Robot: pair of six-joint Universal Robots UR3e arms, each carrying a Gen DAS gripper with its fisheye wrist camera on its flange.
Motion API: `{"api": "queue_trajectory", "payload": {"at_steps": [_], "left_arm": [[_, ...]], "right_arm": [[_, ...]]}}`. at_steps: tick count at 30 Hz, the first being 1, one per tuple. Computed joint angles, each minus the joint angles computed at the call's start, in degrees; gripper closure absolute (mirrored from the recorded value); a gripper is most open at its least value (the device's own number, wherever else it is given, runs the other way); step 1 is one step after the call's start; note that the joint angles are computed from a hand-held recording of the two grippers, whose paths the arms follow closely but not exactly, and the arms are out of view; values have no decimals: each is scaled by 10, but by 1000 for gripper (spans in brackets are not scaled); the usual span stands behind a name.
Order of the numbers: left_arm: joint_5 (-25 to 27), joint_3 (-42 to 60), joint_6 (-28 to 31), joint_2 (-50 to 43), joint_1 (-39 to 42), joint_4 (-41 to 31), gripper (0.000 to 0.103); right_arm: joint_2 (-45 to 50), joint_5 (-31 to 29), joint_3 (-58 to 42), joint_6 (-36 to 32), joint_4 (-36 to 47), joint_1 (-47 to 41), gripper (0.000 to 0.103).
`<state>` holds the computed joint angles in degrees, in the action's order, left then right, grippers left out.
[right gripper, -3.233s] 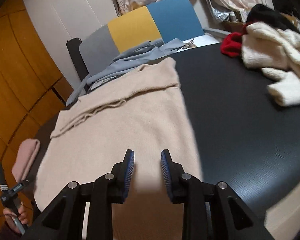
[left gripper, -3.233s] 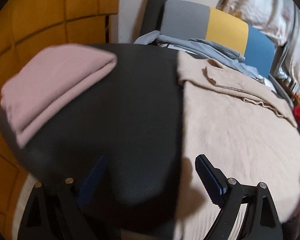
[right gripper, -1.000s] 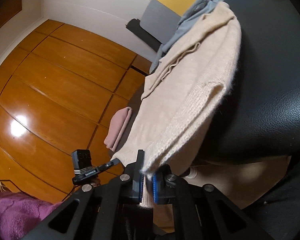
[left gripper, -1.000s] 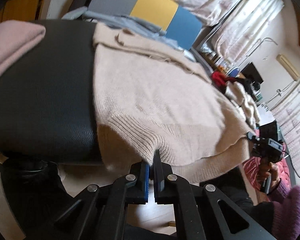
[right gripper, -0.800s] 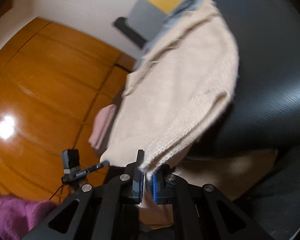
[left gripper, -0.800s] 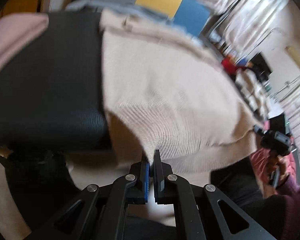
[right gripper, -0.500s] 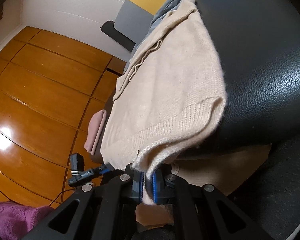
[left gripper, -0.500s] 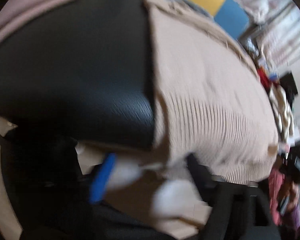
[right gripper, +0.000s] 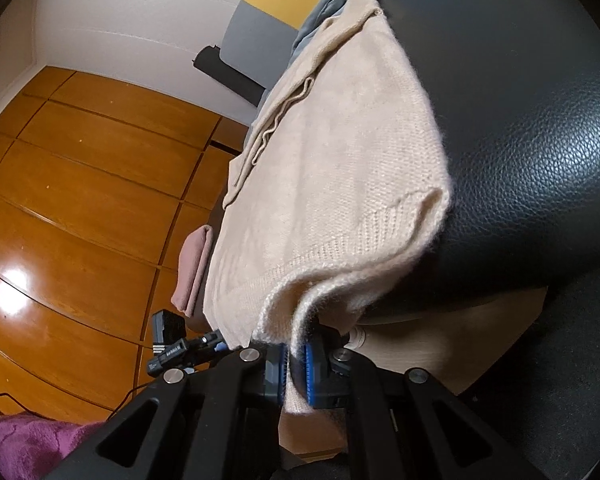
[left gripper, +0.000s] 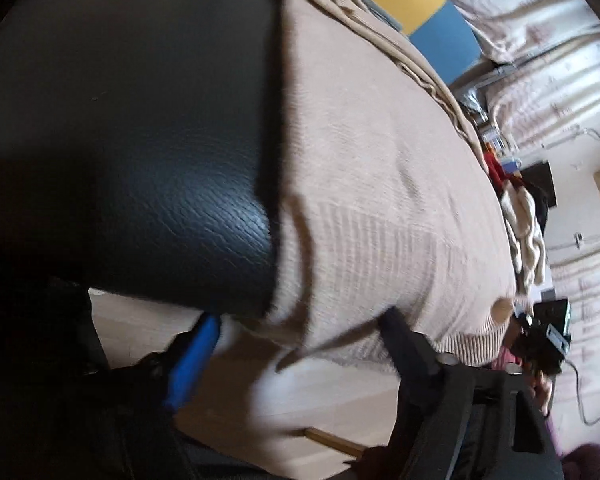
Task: Fold clothes
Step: 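Lift the ribbed hem with both grippers and fold it over the body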
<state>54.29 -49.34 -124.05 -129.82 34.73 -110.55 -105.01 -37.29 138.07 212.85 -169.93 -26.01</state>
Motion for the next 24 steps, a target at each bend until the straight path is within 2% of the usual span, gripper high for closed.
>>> {"api": "queue_trajectory", "payload": {"at_steps": [1,3,5,8,11,13,19,20,22,24], "left_arm": [[3,12,12,-3,-3,-20,48],[13,6,42,8,-3,-40,80],[18,-38,70,38,-2,-15,90],[7,-74,109,76,11,-5,93],[-26,-77,156,102,38,-35,94],[-38,-64,174,110,49,-63,94],[-47,45,246,96,92,-211,94],[-51,59,260,98,100,-237,94],[-58,96,282,93,112,-289,94],[-68,167,289,69,114,-345,94]], "right_arm": [[-8,3,3,-5,10,-5,98],[8,-6,-6,7,-6,5,98],[7,-6,-5,6,-5,4,98],[-24,12,11,-9,18,-17,98],[-45,34,23,-16,18,-32,98],[-83,61,34,-49,58,-53,98],[-191,173,75,-101,153,-117,98],[-196,183,77,-90,141,-117,98],[-228,209,76,-98,181,-131,98],[-217,226,69,-81,162,-136,98]]}}
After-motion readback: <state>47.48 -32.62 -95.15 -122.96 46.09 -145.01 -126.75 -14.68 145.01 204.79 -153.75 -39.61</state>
